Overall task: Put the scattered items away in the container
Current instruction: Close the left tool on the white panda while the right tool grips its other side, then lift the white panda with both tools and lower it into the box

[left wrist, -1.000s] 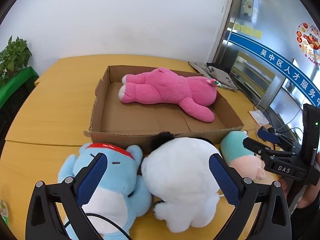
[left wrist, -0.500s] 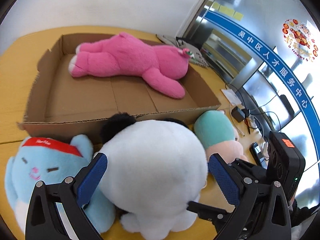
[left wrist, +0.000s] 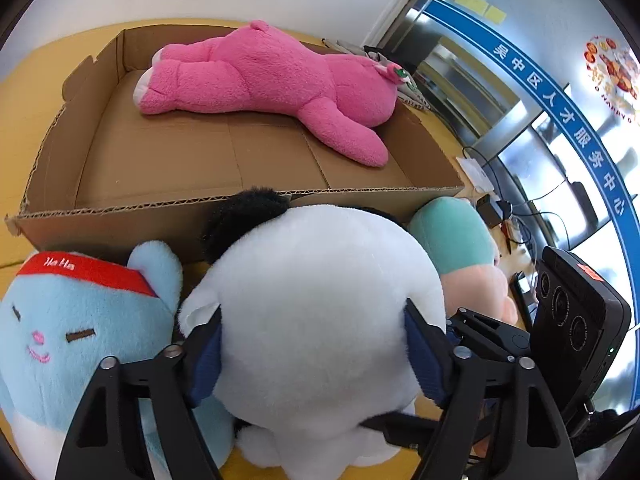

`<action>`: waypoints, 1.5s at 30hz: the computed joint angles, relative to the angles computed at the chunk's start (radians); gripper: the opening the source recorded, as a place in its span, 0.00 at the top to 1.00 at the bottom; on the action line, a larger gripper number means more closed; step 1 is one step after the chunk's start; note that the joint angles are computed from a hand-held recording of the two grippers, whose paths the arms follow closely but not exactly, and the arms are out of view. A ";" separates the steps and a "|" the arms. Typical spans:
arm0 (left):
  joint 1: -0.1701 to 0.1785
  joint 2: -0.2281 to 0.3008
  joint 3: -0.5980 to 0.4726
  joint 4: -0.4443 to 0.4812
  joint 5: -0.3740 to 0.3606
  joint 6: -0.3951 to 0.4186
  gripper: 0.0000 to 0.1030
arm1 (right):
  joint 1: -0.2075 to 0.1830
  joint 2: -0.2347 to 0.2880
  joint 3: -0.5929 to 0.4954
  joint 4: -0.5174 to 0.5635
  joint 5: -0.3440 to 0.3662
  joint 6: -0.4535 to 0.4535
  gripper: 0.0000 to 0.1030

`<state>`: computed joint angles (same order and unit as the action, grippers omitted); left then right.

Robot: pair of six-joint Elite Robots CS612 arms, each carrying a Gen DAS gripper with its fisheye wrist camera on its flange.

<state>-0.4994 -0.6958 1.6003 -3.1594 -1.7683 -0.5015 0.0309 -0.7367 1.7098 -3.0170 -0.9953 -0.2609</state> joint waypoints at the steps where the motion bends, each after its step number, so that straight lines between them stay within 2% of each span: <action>1: 0.000 -0.003 0.005 -0.007 -0.002 -0.008 0.25 | -0.001 -0.004 0.005 -0.013 -0.002 -0.009 0.31; 5: -0.010 -0.029 0.036 -0.039 0.034 -0.024 0.27 | 0.002 -0.017 0.024 -0.063 -0.021 -0.056 0.38; 10: -0.027 -0.095 0.072 -0.111 0.134 0.020 0.27 | -0.008 -0.056 0.041 -0.128 0.039 -0.073 0.38; 13: -0.016 -0.116 0.048 -0.118 0.163 0.065 0.27 | -0.005 -0.074 0.020 -0.175 0.047 -0.054 0.38; 16: 0.004 -0.118 0.000 -0.097 0.194 0.121 0.27 | 0.001 -0.066 -0.038 -0.193 0.061 -0.033 0.38; 20: 0.037 -0.098 -0.079 -0.024 0.246 0.176 0.27 | 0.017 -0.021 -0.172 -0.109 0.084 -0.005 0.38; 22: 0.055 -0.085 -0.118 0.025 0.257 0.190 0.27 | 0.033 0.015 -0.247 -0.077 0.072 0.008 0.38; 27: 0.097 -0.014 -0.229 0.174 0.232 0.180 0.27 | 0.060 0.118 -0.403 -0.002 0.050 0.067 0.39; 30: 0.116 0.047 -0.307 0.311 0.215 0.152 0.27 | 0.074 0.174 -0.479 0.116 0.028 0.136 0.39; 32: 0.124 0.083 -0.350 0.411 0.206 0.139 0.26 | 0.085 0.204 -0.525 0.240 0.027 0.186 0.40; 33: 0.126 0.091 -0.354 0.423 0.195 0.145 0.25 | 0.091 0.210 -0.533 0.282 0.011 0.177 0.40; 35: 0.122 0.092 -0.333 0.381 0.208 0.174 0.21 | 0.111 0.219 -0.546 0.339 -0.074 0.116 0.40; 40: 0.126 0.095 -0.323 0.351 0.193 0.150 0.13 | 0.110 0.209 -0.554 0.426 -0.077 0.117 0.27; 42: 0.125 0.088 -0.310 0.328 0.195 0.132 0.12 | 0.104 0.191 -0.521 0.401 -0.082 0.109 0.26; 45: 0.118 0.052 -0.248 0.269 0.211 0.098 0.11 | 0.088 0.131 -0.421 0.273 -0.131 0.080 0.26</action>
